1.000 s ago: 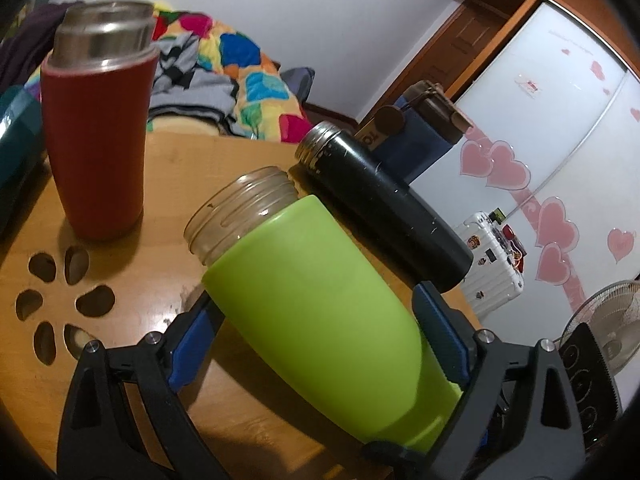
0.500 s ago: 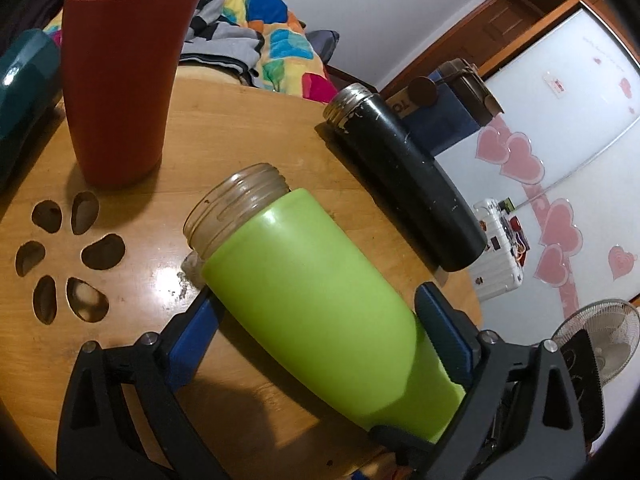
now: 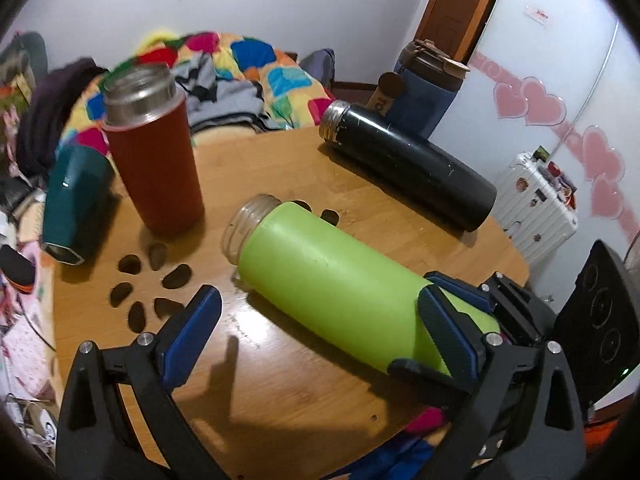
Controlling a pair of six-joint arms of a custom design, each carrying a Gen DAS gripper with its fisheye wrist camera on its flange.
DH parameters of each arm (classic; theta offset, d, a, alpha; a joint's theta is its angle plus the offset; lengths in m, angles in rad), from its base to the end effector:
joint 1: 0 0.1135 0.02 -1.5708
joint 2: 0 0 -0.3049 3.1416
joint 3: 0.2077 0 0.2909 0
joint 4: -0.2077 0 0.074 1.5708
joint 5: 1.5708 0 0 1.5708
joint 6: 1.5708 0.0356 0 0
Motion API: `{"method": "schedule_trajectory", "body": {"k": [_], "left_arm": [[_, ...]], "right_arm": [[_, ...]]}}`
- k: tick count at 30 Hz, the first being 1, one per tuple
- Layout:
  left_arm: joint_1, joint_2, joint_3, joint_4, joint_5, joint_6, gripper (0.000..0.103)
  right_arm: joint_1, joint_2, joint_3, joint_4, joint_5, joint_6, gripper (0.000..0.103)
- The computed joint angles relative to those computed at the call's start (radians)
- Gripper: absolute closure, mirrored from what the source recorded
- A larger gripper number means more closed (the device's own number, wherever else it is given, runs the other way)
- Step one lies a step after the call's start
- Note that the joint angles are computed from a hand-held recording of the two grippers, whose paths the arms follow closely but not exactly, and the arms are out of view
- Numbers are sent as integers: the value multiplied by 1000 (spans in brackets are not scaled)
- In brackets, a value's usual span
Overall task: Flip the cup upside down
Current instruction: 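Lift the green cup with the right gripper and tilt its mouth downward, then rotate the green cup bottom-up and lower it onto the table with the right gripper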
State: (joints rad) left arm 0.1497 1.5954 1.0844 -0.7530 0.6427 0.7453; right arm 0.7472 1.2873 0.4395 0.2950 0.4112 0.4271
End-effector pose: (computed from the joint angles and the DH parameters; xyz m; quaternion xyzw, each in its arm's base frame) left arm 0.3355 0.0290 0.2337 0.3213 0.8822 -0.2187 0.2658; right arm 0.1995 0.1654 0.1765 -0.0380 0.8598 0.1159 0.4959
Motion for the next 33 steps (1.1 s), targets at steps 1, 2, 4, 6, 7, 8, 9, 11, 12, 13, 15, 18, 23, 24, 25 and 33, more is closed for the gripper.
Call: {"method": "schedule_trajectory", "body": {"k": [1,2,4,6,7,8,9,11,12,13,15,18,23,24,25,33], "left_arm": [[6,-6,-7,6,8,3,3],[17,-10,-14,5,27,11,3],[35,-10,-16,-10,62,20,3],[50,-10,-17,-27,94,31,3],[58,-17,-24,-26,110,33,3],[65,-26,-31,-24,124,34,3],[70,-39,-43,-23,142,36,3],[78,-53,-52,-41,164,56,3],[79,-63,-58,-50,172,68,3],[84,-76,-65,-60,177,86,3],[83,-103,-82,-63,183,104,3],[95,-150,-94,-94,213,147,3],[134,-200,-62,-183,293,226,3],[142,-203,-48,-212,312,250,3],[148,-205,-33,-244,331,278,3],[126,-154,70,-303,354,284,3]], "right_arm": [[10,-1,4,-16,12,3,40],[17,-3,4,-26,19,7,40],[21,-7,-3,-41,11,20,39],[17,-10,-15,-43,-7,37,39],[18,-12,-22,-43,-10,51,39],[18,-14,-26,-40,-9,57,39],[20,-19,-27,-46,-4,65,39],[32,-19,-10,-86,21,70,39],[40,-18,-1,-105,32,73,39],[48,-17,11,-131,43,77,40],[75,-33,24,-174,80,83,40],[112,-79,37,-224,146,78,40],[182,-156,107,-336,277,21,40],[190,-166,123,-349,297,4,40],[194,-172,133,-351,309,-12,40],[175,-155,235,-348,325,-106,40]]}}
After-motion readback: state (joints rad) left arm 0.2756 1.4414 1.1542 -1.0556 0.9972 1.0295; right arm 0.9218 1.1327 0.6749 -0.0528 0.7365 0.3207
